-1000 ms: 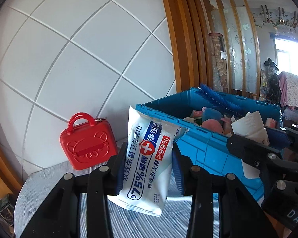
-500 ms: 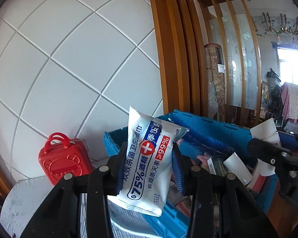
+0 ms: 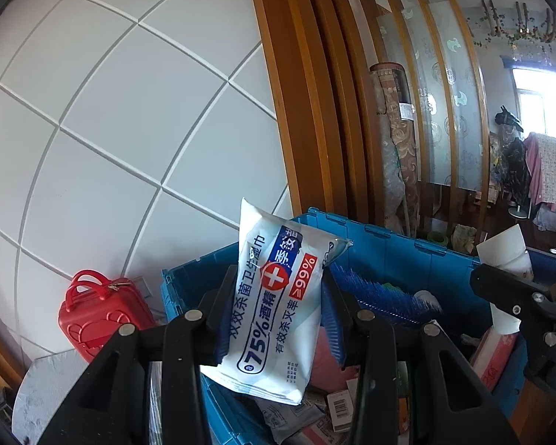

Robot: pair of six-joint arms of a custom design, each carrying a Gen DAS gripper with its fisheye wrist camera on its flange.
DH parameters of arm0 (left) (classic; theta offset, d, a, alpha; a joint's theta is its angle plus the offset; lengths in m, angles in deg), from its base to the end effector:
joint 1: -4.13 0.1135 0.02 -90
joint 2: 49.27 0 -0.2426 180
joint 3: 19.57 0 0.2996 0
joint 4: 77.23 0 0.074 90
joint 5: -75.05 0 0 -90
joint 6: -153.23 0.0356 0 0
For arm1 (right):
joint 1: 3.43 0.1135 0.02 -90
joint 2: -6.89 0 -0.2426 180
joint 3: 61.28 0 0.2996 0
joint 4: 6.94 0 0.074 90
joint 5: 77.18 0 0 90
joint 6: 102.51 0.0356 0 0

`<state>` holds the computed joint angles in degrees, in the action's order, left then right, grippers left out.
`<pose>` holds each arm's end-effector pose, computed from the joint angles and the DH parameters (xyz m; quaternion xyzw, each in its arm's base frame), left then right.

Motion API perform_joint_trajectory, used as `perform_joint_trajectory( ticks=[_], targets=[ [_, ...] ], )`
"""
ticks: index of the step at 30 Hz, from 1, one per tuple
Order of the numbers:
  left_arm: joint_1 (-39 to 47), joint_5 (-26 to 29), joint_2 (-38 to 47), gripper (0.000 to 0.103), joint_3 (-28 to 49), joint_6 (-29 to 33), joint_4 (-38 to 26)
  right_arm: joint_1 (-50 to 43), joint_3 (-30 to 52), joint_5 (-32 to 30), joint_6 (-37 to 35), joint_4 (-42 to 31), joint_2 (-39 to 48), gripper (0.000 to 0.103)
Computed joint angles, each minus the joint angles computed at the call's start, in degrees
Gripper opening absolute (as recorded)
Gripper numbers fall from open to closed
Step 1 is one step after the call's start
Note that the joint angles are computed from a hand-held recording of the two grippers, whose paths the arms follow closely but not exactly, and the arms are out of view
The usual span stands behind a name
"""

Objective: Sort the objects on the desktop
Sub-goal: 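Carry the medicine bottle and wet-wipe pack over the blue bin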

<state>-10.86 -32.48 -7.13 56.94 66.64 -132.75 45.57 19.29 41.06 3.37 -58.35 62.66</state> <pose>0.1845 -0.0383 0.4065 0.0453 0.8185 0.0687 0.5686 0.1765 0.1774 0.3926 -0.1123 0.8275 0.0981 0.5414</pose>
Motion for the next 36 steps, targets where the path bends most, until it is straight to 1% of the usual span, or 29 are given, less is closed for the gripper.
perform_joint_trajectory(
  ticks=[12, 17, 24, 33, 35, 36],
  targets=[
    [-2.0, -0.4, 3.0, 0.041, 1.7, -0.6, 1.4, -3.8, 0.0, -1.1, -0.1, -0.4, 0.0, 0.035],
    [-3.5, -2.1, 4.0, 0.041, 2.4, -0.8, 1.4, -4.7, 0.2, -1.7, -0.4, -0.3, 0.0, 0.035],
    [-2.8, -2.2, 4.7, 0.041, 2.7, -1.6, 1.1, -6.9, 0.1, -3.9, -0.5, 0.1, 0.4, 0.035],
    [-2.7, -2.7, 5.0, 0.041, 2.9, -1.5, 1.2, -7.4, 0.2, -4.5, -1.1, 1.0, 1.0, 0.035],
    [-2.9, -3.8, 5.2, 0.044, 3.0, -1.7, 1.6, -7.9, 0.8, -4.7, -1.2, 1.3, 1.8, 0.035],
    [-2.8, -4.1, 5.6, 0.052, 3.4, -1.8, 1.6, -7.8, 0.6, -4.4, -1.3, 1.5, 1.8, 0.037]
  ],
)
